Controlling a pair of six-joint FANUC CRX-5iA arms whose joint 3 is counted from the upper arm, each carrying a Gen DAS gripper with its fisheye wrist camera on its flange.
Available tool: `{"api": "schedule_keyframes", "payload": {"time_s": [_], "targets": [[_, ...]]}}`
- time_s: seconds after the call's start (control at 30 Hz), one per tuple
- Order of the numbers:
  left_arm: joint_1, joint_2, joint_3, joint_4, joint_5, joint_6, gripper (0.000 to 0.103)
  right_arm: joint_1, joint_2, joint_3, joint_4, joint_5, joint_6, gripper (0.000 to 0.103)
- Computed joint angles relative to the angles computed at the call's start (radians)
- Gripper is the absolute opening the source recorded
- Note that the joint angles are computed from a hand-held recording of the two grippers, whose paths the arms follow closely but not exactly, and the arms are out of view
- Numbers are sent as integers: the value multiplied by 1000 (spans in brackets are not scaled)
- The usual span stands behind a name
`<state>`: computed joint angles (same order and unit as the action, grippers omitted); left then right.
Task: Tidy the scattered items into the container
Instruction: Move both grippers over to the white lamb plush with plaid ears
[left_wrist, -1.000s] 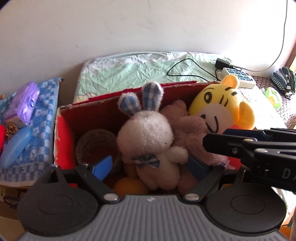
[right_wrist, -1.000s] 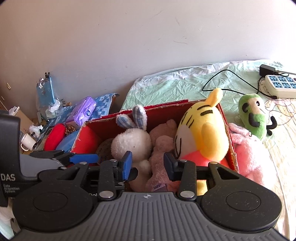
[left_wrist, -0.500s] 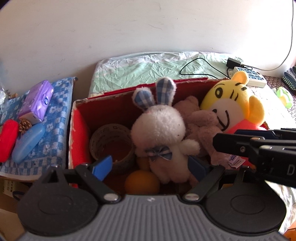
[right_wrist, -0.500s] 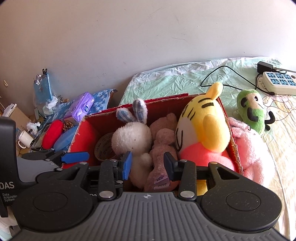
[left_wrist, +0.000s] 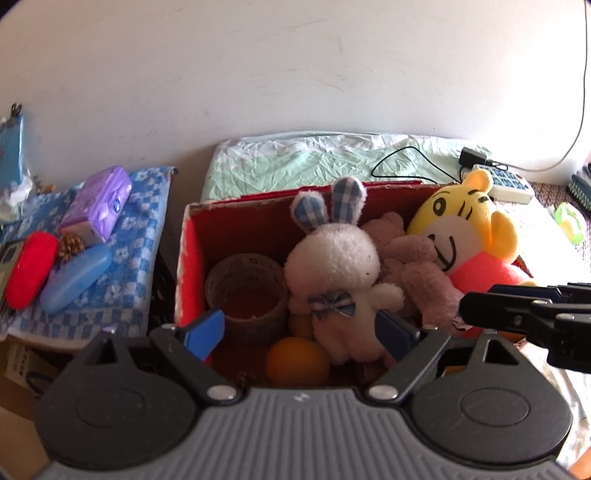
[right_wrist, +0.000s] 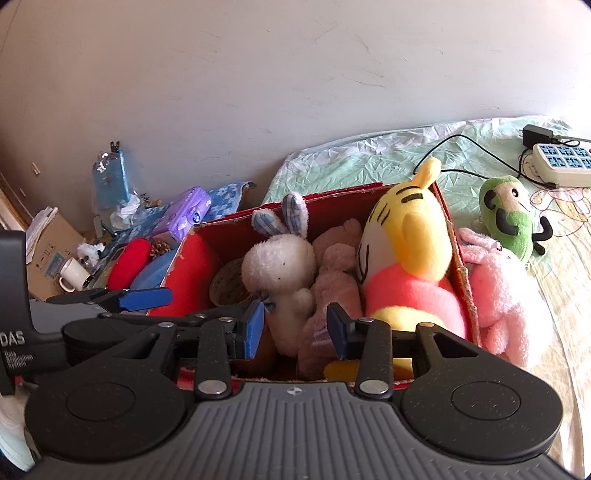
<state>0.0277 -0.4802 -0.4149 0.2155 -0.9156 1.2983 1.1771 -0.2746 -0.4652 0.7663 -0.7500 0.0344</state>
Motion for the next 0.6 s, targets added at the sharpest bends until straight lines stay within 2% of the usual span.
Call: {"api": "schedule_keyframes", "payload": {"time_s": [0.2,0.33,0.47,0.6], "targets": [[-27,-47,-2,-73,5,65,88,17,-33,-58,79,2,-36,46],[4,-72,-23,-20,-23,53,88,13,-56,-84,77,29,-23,47],[34,-100,-44,34,-57,28,88,10,-88,-97,22,70,54,44],[25,-116,-51,49,-70,40,88,7,-115,-109,-11,91,82,43]]}}
